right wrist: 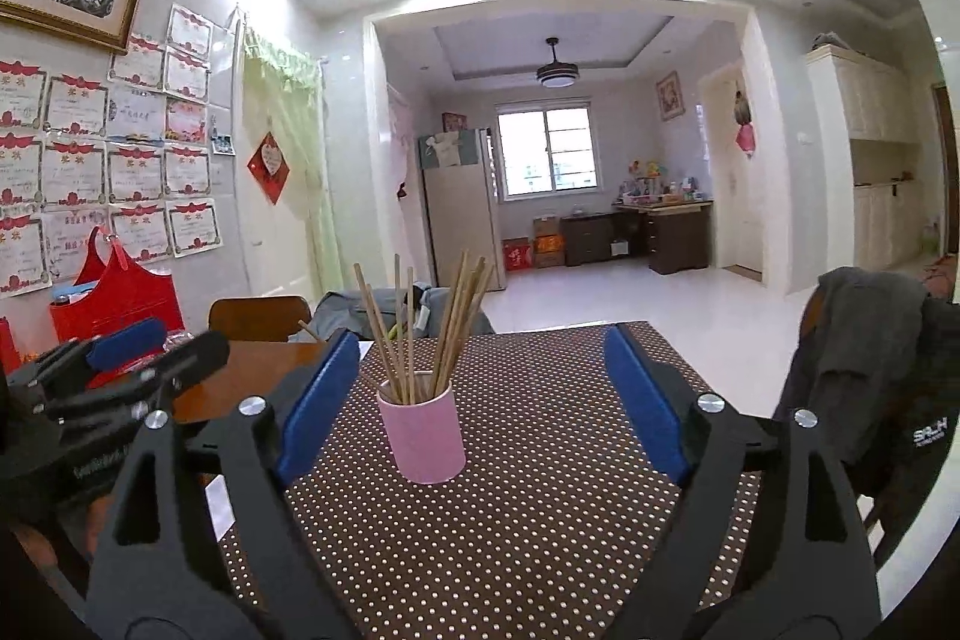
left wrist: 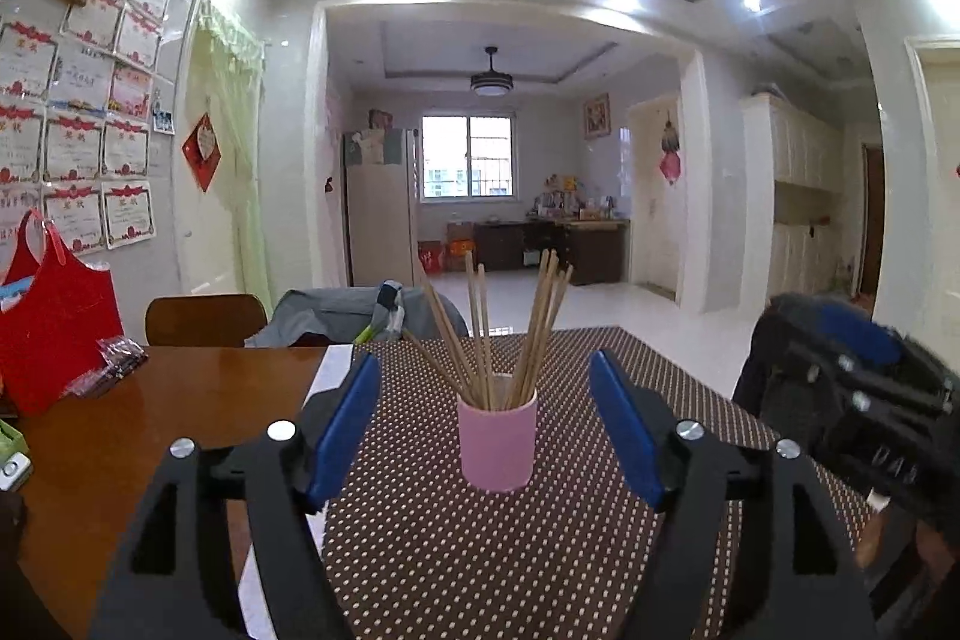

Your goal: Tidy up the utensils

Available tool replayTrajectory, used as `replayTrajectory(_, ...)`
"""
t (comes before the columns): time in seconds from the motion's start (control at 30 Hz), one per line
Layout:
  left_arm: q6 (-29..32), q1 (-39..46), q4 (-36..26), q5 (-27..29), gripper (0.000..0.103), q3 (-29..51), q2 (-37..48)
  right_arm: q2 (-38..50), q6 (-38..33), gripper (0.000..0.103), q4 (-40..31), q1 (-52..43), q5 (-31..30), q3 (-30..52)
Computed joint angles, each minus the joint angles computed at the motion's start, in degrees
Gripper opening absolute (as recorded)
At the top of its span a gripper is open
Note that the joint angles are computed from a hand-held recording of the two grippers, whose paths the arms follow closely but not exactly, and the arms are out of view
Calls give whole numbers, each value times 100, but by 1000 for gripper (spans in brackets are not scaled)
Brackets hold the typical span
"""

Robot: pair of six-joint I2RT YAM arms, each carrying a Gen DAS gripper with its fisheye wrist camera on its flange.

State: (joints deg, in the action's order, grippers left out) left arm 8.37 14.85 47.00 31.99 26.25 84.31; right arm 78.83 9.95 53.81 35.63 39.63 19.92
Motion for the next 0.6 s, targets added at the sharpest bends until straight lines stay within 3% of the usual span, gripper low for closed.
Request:
replayTrajectory(0.17, -221, 309, 145, 360, 71, -324, -426, -575, 127, 90, -714, 271, 316, 8)
replayTrajectory(0.3, -343, 504, -320, 826, 71, -273, -770, -889, 264, 92, -1343, 468, 480, 107)
replayTrajectory(0.6, -319, 497, -766, 919, 71, -78, -900, -1013, 166, 94, -1785, 791, 952, 170)
